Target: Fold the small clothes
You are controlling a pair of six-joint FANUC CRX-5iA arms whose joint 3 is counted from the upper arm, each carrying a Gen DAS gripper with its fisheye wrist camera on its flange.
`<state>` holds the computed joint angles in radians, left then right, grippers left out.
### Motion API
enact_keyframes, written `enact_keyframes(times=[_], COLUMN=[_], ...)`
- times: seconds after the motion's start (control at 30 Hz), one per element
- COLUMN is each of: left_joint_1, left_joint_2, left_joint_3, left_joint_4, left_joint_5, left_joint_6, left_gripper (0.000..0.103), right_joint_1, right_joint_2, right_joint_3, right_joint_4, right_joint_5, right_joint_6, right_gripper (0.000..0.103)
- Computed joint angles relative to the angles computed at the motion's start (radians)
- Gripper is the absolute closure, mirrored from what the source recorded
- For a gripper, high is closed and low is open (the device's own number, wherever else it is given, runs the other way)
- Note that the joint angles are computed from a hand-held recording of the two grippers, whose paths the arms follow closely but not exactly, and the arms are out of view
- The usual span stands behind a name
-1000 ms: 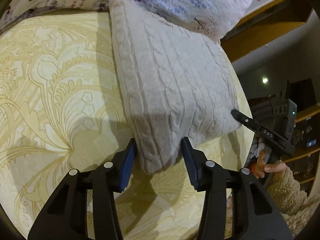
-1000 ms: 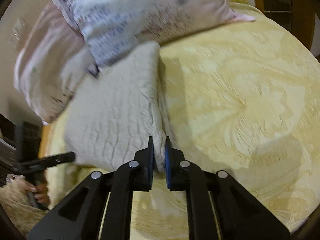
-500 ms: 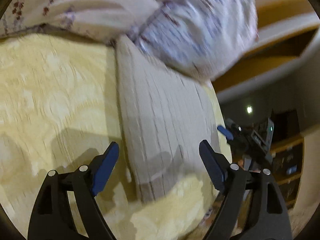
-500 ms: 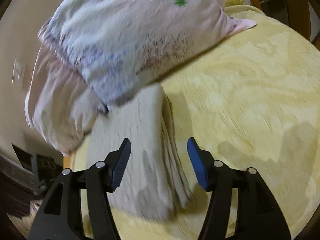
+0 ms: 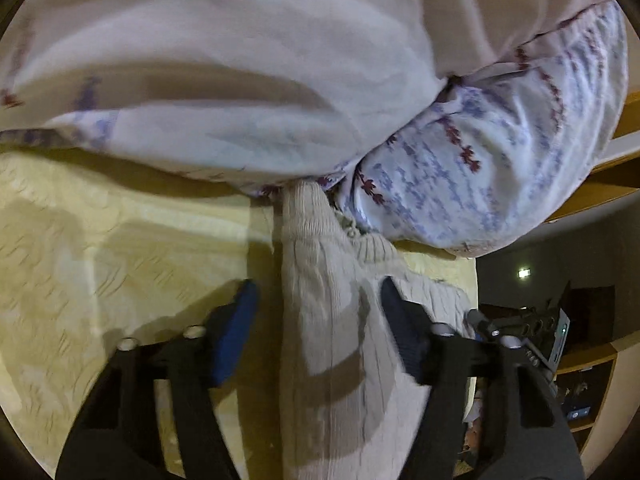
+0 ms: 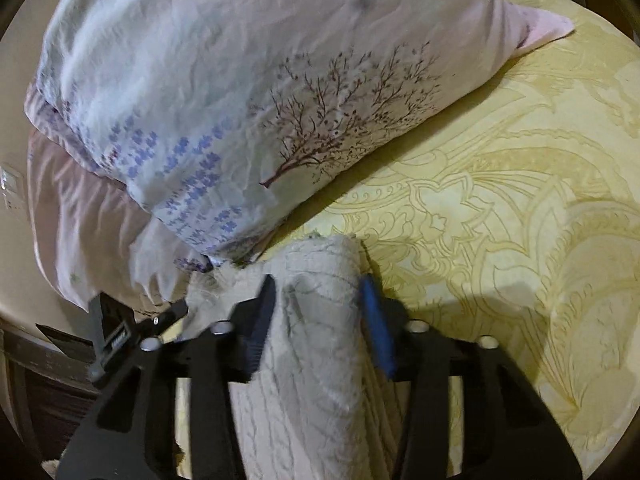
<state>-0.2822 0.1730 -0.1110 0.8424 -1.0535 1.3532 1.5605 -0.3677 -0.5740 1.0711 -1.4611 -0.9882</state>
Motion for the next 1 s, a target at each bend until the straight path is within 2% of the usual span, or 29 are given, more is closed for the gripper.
enact_keyframes(times=[0.03,0.07,0.17,0.23,0.27,0.37,0.43,0.53,0.7,0.73,0.77,0.83,0.93,0.97,1.0], left_joint_1=[-0.003,-0.008,-0.019,-0.023,-0.024,-0.022,-0.028,-0.046,-0.041,-0.035,-0.024,-0.024,-0.024,-0.019,-0.016], left_joint_2=[0.016,0.018,0.013,0.001,-0.004,0.0,0.001,0.016,0.013,0.005,-0.008,-0.024,-0.074,-0.095,-0.124], left_joint_3=[0.013,0.014,0.022,0.019,0.015,0.027,0.035,0.072,0.065,0.054,0.038,0.021,-0.031,-0.053,-0.085], left_joint_4=[0.004,0.006,0.0,-0.009,-0.017,-0.058,-0.086,-0.165,-0.155,-0.135,-0.107,-0.077,-0.022,-0.005,0.019], left_joint_5=[0.0,-0.001,0.013,0.034,0.044,0.051,0.061,0.065,0.06,0.061,0.054,0.056,0.062,0.057,0.057], left_joint_6=[-0.004,-0.01,-0.046,-0.072,-0.079,-0.057,-0.044,-0.013,-0.024,-0.038,-0.057,-0.069,-0.102,-0.112,-0.131], left_gripper=[0.059,0.071,0.085,0.087,0.09,0.091,0.092,0.092,0.092,0.092,0.091,0.086,0.057,0.039,0.035], right_joint_1=[-0.001,0.004,0.042,0.062,0.063,0.034,0.013,-0.035,-0.066,-0.052,-0.029,0.032,0.126,0.161,0.182], right_joint_2=[0.005,0.017,0.06,0.089,0.092,0.069,0.068,0.084,0.055,0.046,0.035,0.022,0.012,0.013,0.014], right_joint_3=[0.003,0.006,0.001,0.012,0.021,0.027,0.031,0.087,0.073,0.066,0.055,0.033,-0.003,-0.017,-0.025], right_joint_4=[0.006,0.028,0.146,0.163,0.132,0.014,-0.013,-0.11,-0.119,-0.105,-0.092,-0.059,-0.021,-0.002,0.006], right_joint_5=[-0.004,-0.024,-0.118,-0.181,-0.192,-0.152,-0.136,-0.122,-0.057,-0.062,-0.078,-0.119,-0.173,-0.184,-0.186], right_joint_6=[0.014,0.023,0.025,0.032,0.038,0.025,0.027,0.102,0.1,0.087,0.064,-0.006,-0.093,-0.122,-0.14], right_gripper=[0.092,0.093,0.094,0.094,0.094,0.094,0.094,0.094,0.093,0.088,0.078,0.069,0.068,0.068,0.068])
